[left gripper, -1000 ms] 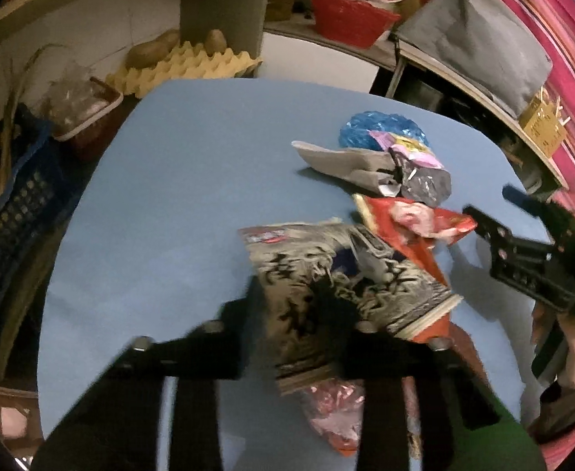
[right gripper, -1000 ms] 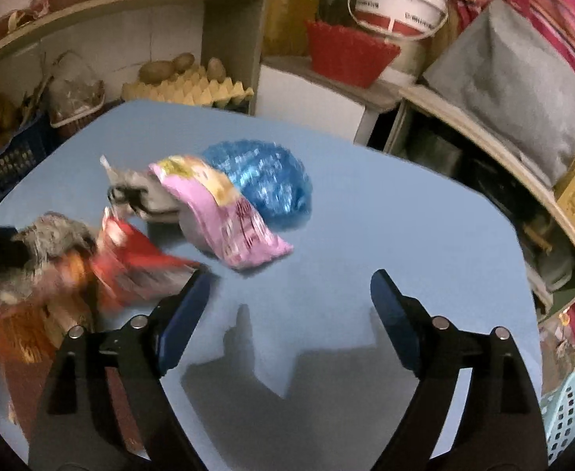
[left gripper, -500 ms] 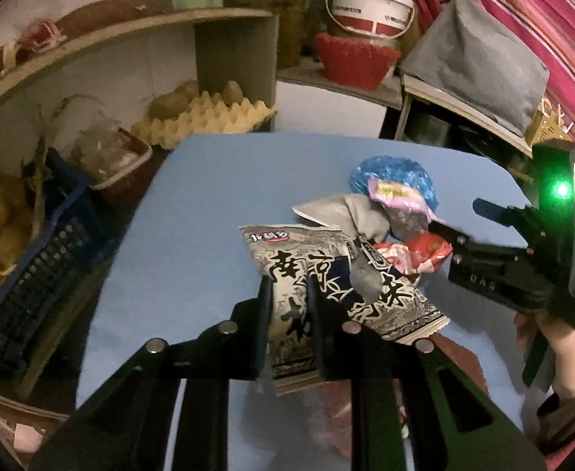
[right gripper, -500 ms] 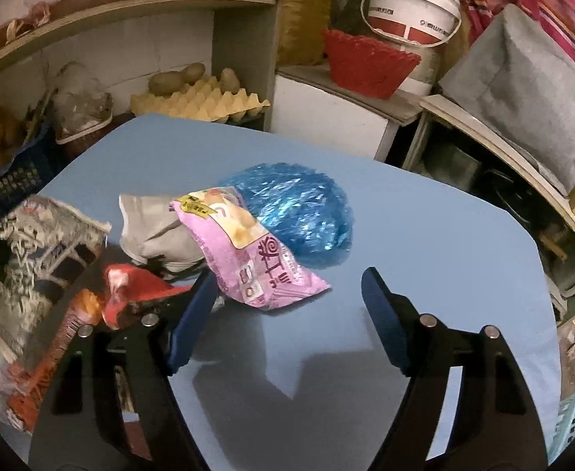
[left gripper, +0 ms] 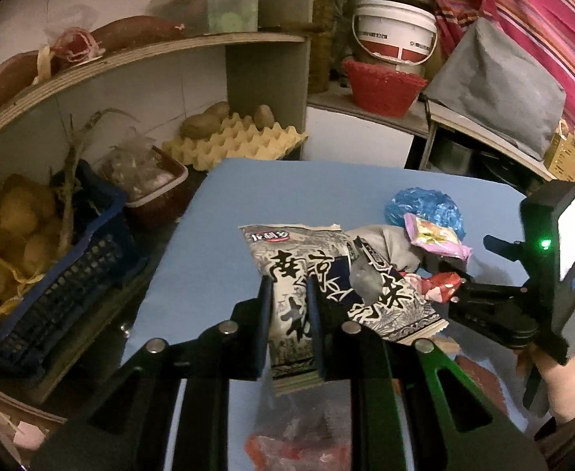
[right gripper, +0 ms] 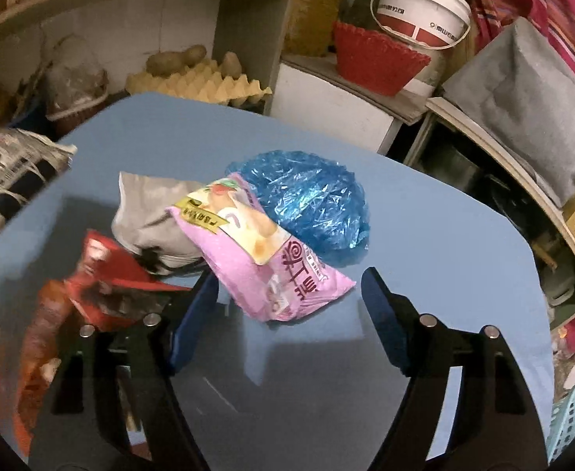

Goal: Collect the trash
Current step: 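Grasp the pink snack wrapper with the right tool while the left tool holds the printed bag, then carry the pink wrapper into the basket and open the right tool while the left tool holds the bag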

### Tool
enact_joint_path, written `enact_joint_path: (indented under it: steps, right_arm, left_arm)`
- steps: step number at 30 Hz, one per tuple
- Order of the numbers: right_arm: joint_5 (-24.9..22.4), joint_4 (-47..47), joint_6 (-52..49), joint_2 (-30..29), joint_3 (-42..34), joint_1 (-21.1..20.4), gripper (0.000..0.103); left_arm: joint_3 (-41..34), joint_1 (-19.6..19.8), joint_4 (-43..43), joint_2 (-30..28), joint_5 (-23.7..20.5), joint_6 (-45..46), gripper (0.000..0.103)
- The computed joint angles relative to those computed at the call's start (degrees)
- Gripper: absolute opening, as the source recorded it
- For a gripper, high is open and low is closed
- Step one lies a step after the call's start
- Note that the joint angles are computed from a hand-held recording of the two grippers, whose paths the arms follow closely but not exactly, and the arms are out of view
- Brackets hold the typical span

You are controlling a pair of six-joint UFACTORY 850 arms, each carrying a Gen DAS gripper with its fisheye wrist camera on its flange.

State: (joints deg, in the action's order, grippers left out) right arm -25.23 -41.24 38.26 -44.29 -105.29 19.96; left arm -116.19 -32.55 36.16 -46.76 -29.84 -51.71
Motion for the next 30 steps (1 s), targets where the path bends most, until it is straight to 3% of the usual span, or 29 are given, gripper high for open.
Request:
enact_joint_path:
  steps: [1,4,6,10,18,30]
  right_arm:
    - [-0.11,0.22,-0.07,-0.46,-0.57,-0.08,0.066]
    - [-1.27,2.78,-3.19,-2.07,-2.83,-0.33,0.044]
    - [-1.24,3.34,-3.75,-2.39,-3.00,-0.53,0.023]
    - [1.55,-0.79,2.06,-0.18,0.17,-1.13,0.005]
    - [6.40,-8.19,10.18,5.19,6.68,-2.15,0.002]
    - [8.99,-21.18,22.04,13.02,16.11,-3.84,0.002]
  left_arm:
    - [0.00,0.02,0.00,-0.05,0.01,-0.20,0.018]
    - [-0.21,0.05,-0.11,-0.31,-0.06,-0.18,0.018]
    - [-0.44,0.10,-0.36,-0.48,-0.06,0.08,0.018]
    - [0.00,-0.07,1.12,-0.23,0.34,-1.17,0.018]
    - [0.43,-0.09,2.30,-0.07,0.87,-2.81,0.018]
    - [0.57,-1.50,10.24,0.54,0.45,-10.17,0.018]
